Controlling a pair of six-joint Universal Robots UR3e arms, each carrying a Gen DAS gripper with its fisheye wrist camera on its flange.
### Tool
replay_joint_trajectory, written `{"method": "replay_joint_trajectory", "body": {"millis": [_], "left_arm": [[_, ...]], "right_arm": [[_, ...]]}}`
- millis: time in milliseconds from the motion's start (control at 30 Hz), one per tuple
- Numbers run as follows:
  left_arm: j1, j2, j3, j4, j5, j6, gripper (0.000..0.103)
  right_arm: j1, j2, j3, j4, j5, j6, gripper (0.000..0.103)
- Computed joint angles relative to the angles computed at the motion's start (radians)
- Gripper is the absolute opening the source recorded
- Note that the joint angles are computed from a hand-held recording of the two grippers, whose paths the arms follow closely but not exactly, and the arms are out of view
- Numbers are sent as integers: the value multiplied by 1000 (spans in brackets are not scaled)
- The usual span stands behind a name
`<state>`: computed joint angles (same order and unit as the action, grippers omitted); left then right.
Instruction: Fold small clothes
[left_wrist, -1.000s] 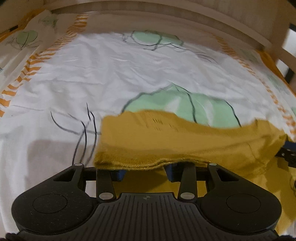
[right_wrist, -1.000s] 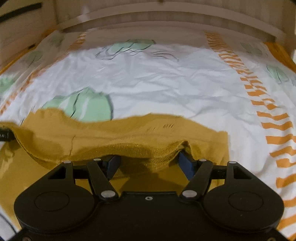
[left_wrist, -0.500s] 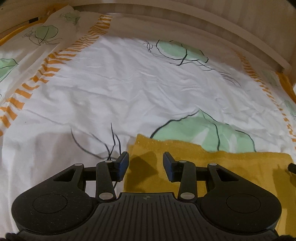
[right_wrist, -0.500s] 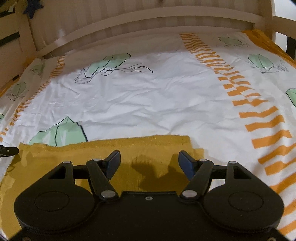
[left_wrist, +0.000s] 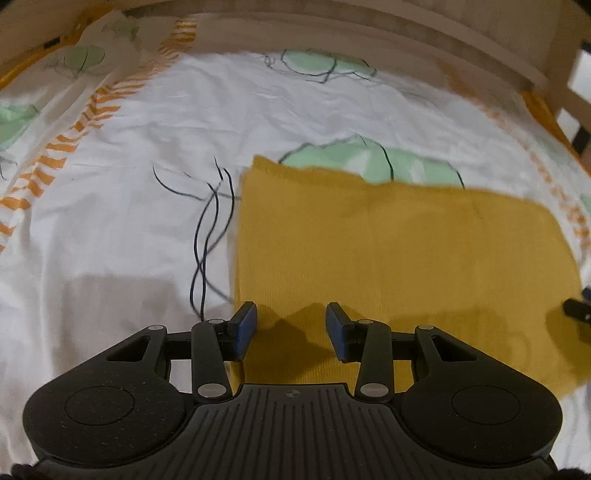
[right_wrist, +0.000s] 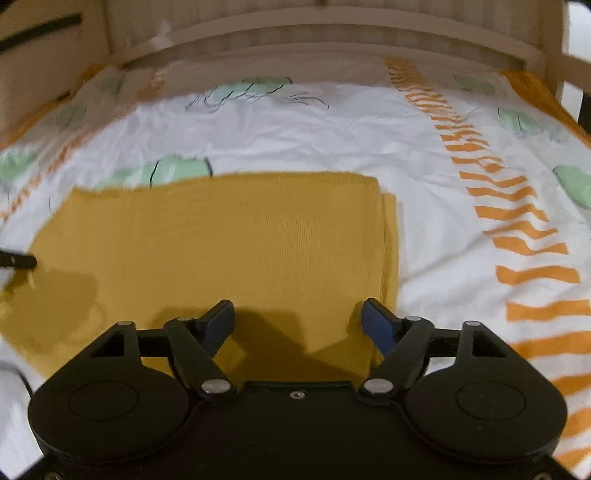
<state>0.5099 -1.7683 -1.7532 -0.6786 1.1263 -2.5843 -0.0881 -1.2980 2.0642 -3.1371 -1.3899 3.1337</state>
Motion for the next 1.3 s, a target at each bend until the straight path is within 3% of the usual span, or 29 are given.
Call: {"method": "replay_joint_trajectory", "body": {"millis": [133, 333, 533, 667, 767, 1000, 1300], "left_arm": [[8, 48, -59, -40, 0, 13, 50], [0, 96, -214, 149, 14, 37, 60], [21, 93, -268, 216, -29, -4, 69], [4, 95, -290, 264, -9, -12, 70], [-17, 96, -291, 276, 19, -36, 73], [-69, 131, -217, 122, 111, -27, 74], [-171, 153, -115, -33, 269, -171, 72]], "right_arm": [[17, -48, 77, -21, -25, -26, 89], [-39, -98, 174, -32, 39, 25, 99], [-119, -79, 289, -196, 160, 40, 103], [-135, -31, 351, -359, 186, 54, 103], [-137, -14, 358, -393, 192, 58, 103], [-137, -16, 360, -394, 191, 57, 103], [-138, -24, 354, -371, 190, 52, 103]]}}
